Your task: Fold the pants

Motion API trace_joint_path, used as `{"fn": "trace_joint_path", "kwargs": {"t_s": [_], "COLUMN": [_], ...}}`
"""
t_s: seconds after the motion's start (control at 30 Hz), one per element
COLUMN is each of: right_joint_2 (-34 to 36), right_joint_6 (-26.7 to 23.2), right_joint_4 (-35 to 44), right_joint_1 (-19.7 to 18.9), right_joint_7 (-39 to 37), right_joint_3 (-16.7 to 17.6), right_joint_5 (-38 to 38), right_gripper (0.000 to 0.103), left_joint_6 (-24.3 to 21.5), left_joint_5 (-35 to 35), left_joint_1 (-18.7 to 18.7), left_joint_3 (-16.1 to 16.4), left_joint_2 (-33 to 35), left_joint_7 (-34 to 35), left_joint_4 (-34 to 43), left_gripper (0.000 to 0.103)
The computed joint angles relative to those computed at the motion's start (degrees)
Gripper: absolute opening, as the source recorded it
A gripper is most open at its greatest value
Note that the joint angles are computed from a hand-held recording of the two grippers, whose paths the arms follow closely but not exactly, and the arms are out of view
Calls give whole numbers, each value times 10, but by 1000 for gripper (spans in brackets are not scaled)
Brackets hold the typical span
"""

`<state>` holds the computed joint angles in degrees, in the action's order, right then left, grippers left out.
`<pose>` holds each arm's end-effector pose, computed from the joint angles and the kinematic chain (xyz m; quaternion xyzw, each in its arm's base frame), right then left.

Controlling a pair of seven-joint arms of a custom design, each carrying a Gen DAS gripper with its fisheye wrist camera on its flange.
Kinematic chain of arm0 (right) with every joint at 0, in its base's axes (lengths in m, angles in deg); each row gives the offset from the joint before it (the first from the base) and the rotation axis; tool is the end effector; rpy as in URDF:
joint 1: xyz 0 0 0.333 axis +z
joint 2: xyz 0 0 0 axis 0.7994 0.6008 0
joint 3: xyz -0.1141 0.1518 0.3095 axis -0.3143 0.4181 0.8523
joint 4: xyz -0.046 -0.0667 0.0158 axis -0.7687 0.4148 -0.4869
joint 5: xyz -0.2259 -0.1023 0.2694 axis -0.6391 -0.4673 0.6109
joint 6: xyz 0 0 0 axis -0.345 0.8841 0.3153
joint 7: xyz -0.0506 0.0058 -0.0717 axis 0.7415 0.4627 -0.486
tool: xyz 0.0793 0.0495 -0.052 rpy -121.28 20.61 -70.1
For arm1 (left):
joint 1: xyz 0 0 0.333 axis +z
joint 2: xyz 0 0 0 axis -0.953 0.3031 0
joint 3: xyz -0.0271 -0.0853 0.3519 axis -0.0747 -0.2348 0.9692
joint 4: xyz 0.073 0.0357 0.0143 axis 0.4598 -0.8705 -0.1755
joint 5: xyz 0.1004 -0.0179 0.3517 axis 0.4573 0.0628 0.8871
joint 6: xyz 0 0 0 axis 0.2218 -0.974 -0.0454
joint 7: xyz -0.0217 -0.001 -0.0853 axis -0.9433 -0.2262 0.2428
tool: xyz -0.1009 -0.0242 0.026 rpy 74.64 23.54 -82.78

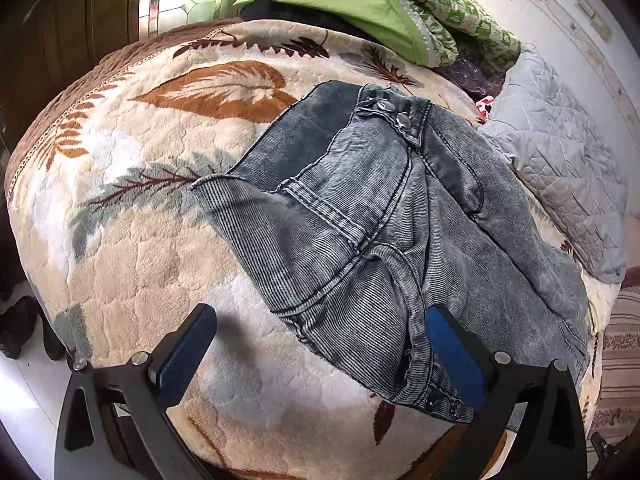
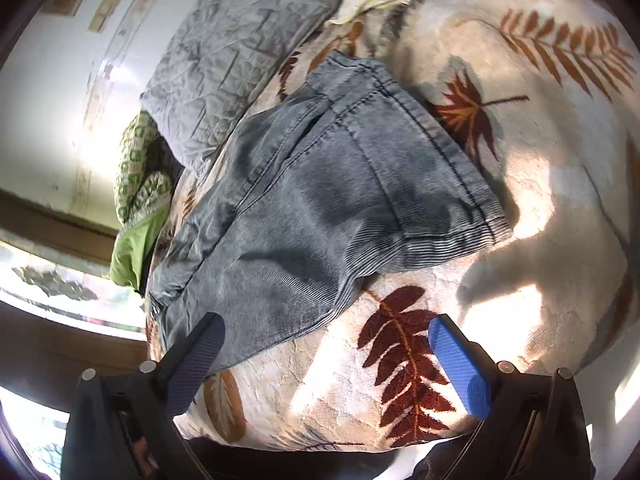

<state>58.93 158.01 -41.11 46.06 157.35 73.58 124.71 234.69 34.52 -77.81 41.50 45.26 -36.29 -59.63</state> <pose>0.6890 -0.0510 0.3954 -0.4365 0.8054 0.0761 0.3937 0.7133 -0.1207 0.4106 -0.8510 0.4428 -0.2498 0.1314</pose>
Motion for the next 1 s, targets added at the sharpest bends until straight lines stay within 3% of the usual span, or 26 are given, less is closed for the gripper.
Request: {"fn": "trace_joint_path", "kwargs": {"t_s": [0.17, 0.27, 0.37, 0.43, 0.47, 0.57, 0.6, 0.63, 0.7, 0.73, 0.83, 0.93, 1.0], "right_joint_2": [42, 50, 57, 63, 67, 68, 68, 66, 64, 63, 62, 52, 38], "right_joint_6": [-34, -14, 10, 19, 21, 29, 34, 37, 40, 43, 51, 73, 99], "right_joint_4": [43, 53, 63, 69, 71, 71, 71, 68, 65, 64, 64, 54, 41], "right_joint_1": [-36, -38, -33, -32, -34, -40, -38, -38, -38, -36, -28, -6, 6], "right_joint_7": [46, 40, 57, 76, 79, 78, 77, 75, 76, 78, 92, 117, 126], "right_joint_3": [10, 14, 9, 6, 7, 11, 10, 10, 10, 9, 3, -17, -25], "right_joint_5": [56, 80, 82, 71, 67, 59, 50, 45, 34, 27, -5, -69, -107], "right_gripper": [102, 100, 80, 58, 53, 46, 45, 44, 44, 42, 37, 19, 16], "left_joint_6": [13, 19, 62, 87, 94, 116, 111, 104, 76, 68, 72, 80, 85], "left_joint_5": [-15, -25, -63, -101, -116, -140, -142, -143, -147, -145, -125, -36, 46], "left_joint_1": [10, 14, 41, 72, 80, 83, 82, 82, 90, 83, 61, -19, -75], "left_joint_3": [-10, -14, -37, -68, -74, -71, -67, -66, -77, -68, -36, 58, 122], "left_joint_2": [15, 24, 27, 30, 31, 23, 21, 19, 21, 20, 2, -29, -52], "left_joint_7": [10, 16, 23, 39, 40, 28, 25, 26, 44, 42, 30, -39, -101], "left_joint_4": [13, 24, 17, 11, 7, -11, -11, -12, -4, -3, -24, -41, -54], "left_gripper": [103, 103, 103, 102, 100, 86, 72, 52, 26, 17, 11, 9, 5]}}
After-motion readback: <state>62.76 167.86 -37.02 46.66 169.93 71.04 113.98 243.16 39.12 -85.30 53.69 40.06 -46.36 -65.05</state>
